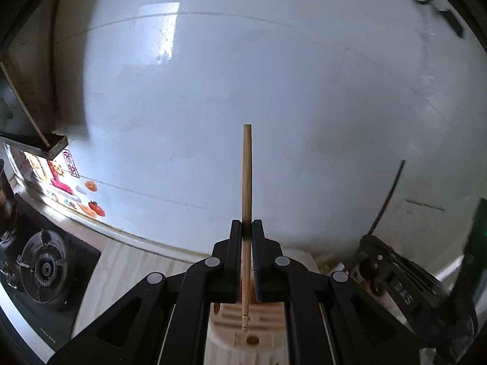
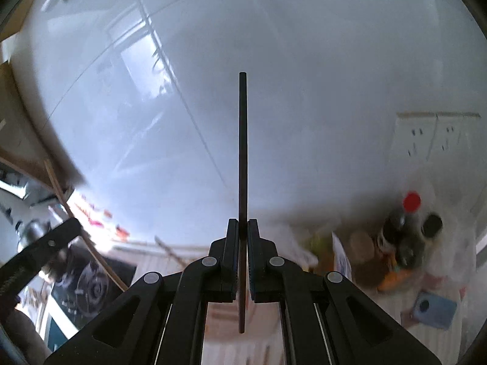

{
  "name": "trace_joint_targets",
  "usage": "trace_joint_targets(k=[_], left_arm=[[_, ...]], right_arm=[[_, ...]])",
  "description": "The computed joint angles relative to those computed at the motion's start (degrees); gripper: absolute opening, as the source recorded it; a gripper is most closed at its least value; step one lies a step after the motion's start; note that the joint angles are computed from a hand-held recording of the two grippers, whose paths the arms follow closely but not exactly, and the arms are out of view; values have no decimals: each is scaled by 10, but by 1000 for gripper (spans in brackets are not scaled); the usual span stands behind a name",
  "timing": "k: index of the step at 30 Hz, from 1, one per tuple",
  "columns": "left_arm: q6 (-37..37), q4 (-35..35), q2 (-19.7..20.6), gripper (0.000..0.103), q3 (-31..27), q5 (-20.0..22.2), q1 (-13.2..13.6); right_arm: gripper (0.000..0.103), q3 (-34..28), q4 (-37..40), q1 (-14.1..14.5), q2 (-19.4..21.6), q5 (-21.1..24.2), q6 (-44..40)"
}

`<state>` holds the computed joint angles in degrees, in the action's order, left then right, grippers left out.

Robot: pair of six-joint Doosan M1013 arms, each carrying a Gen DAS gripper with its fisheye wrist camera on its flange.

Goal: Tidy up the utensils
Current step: 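Carry both chopsticks up and lower them into the holder, then open both tools to drop the chopsticks into the holder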

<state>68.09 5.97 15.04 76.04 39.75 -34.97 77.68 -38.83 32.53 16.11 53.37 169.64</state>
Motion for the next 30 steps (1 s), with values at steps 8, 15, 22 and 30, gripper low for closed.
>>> trace_joint_targets(k=[8, 15, 22, 30], left_arm=[[1, 1, 45, 4, -35, 9, 6], [15, -14, 60, 4, -34, 7, 8], [27, -25, 60, 4, -27, 16, 8], [38, -42, 38, 14, -13, 32, 11]], right_arm=[[5, -35, -11, -15, 39, -15, -18], [5, -38, -3, -17, 55, -25, -31], [5, -31, 6, -13, 58, -24, -44], [6, -27, 108, -24, 52, -29, -118]])
